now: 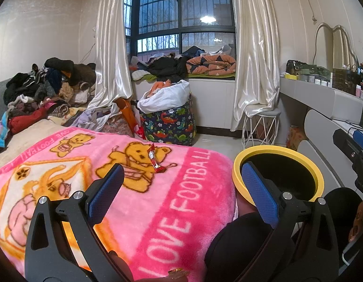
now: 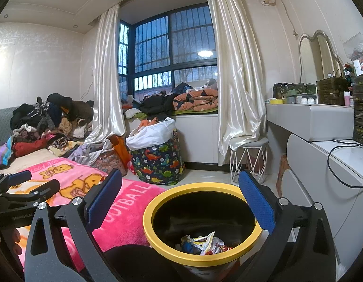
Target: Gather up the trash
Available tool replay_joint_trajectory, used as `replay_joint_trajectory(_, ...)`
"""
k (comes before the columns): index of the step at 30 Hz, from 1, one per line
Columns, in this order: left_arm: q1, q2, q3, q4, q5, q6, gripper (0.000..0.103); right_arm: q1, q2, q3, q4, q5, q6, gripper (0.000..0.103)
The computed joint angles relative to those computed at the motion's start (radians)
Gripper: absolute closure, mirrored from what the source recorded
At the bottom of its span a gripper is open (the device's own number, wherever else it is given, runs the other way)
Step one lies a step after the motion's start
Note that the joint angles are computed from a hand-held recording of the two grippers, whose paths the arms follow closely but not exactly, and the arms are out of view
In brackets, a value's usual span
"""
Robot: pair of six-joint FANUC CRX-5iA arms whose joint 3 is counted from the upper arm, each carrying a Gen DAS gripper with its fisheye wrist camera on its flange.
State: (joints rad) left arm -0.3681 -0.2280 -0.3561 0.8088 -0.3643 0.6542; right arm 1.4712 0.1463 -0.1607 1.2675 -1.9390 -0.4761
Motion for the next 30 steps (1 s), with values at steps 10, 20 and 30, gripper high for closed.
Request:
replay_joint_trajectory(10,0.000,0.000,0.000,-0.004,-0.003,0.003,0.011,0.001,-0.005,0.001,0.001,-0.001,0.002,0.006)
replay_joint_trajectory(20,0.067,-0.004,0.016,-0.059,-0.016,0.096,0.011,-0.027,-0.024,0.032,0.035,0.102,0.042,0.006)
replay_joint_trajectory(30,0.538,-0.021,0.140,-0.537,-0.227,0.620,0.011,-0.243,0.219,0.531,-0.245,0.976,0.729,0.006)
